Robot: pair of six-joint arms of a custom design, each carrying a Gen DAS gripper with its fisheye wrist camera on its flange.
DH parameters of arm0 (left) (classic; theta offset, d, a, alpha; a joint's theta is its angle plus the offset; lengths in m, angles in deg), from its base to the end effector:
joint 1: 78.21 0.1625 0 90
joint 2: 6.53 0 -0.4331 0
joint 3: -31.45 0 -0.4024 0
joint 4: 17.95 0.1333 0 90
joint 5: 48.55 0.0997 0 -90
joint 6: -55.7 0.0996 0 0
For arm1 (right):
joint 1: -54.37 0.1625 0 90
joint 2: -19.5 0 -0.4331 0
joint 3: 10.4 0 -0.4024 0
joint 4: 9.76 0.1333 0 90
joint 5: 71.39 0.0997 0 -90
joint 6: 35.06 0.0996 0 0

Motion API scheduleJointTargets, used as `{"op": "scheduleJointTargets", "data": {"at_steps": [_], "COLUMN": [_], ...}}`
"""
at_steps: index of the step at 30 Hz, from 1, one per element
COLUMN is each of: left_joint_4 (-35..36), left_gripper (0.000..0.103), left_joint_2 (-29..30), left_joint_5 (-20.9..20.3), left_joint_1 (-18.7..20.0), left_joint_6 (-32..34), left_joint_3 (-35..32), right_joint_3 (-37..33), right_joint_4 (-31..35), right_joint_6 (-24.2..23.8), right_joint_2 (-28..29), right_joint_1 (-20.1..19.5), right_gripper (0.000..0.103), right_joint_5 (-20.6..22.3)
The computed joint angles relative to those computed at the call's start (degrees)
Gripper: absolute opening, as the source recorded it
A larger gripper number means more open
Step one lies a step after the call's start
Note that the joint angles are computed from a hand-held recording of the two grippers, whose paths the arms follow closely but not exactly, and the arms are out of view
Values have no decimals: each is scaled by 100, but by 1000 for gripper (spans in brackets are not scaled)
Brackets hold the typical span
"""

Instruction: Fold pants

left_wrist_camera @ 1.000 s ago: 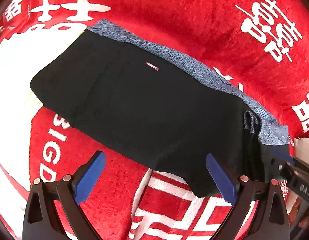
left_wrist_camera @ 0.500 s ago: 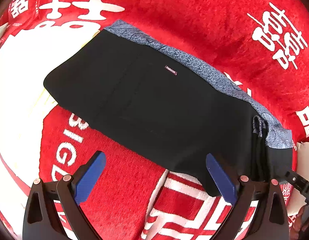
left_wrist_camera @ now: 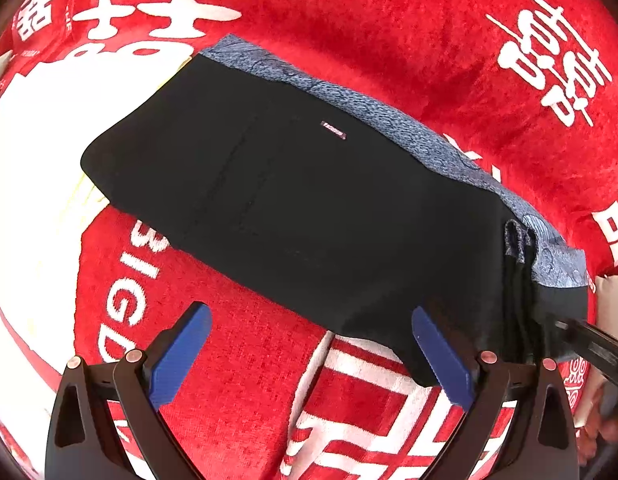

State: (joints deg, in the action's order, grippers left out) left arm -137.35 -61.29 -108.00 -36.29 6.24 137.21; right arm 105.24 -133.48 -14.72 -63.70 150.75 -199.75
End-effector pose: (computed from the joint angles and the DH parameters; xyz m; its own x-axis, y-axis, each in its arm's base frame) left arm -0.2970 -0.5138 0.0871 -0.8092 0.0257 -0.5869 0.1182 0.9857 -0.1199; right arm 0.1258 -0.4813 0.3008 -0.7707 0.2766 0.5740 0.1672 0.9571 -0.2366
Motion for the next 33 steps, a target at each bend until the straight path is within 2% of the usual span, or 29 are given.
{"op": "scheduleJointTargets", "data": {"at_steps": [2,4,7,10,12,16,17,19,20,22,26,33], "left_joint_4": [10,-9,15,20,23,67,74,104,116,133,121,-81], "left_gripper": [101,101,101,101,101,101,101,101,101,101,101,101], "left_joint_2": [11,-3,-40,-78,-105,-118,-117,-109,-108,-110,-134,-289], "left_joint_5": [-6,1,-6,2,4,-1,3,12,12,15,0,-14], "left_joint_1": [-23,-40,-48,-42,-31,-15,-13,-13,-10,-2,34,111], "left_joint_6": [22,28,-35,-101,-140,-202,-202,-199,-199,-210,-265,-266], "left_joint_3": [-9,3,31,58,79,82,78,61,56,48,64,214], "right_joint_3": [-22,-91,-139,-255,-279,-112,-9,136,214,372,296,314], "right_joint_4": [-47,-243,-535,-481,-374,-204,-183,-56,-5,-301,-72,-99], "right_joint_6": [154,0,-173,-203,-177,-10,57,249,311,108,-256,-354], "right_joint_2": [154,270,200,76,-23,-217,-233,-207,-186,-162,83,168], "right_joint_1": [-163,-131,-230,-243,-168,-80,-76,-137,-188,-47,206,254], "right_gripper": [20,20,20,21,21,22,25,49,50,58,65,76], "right_joint_5": [31,-112,245,444,411,589,603,616,634,359,-43,-123]}}
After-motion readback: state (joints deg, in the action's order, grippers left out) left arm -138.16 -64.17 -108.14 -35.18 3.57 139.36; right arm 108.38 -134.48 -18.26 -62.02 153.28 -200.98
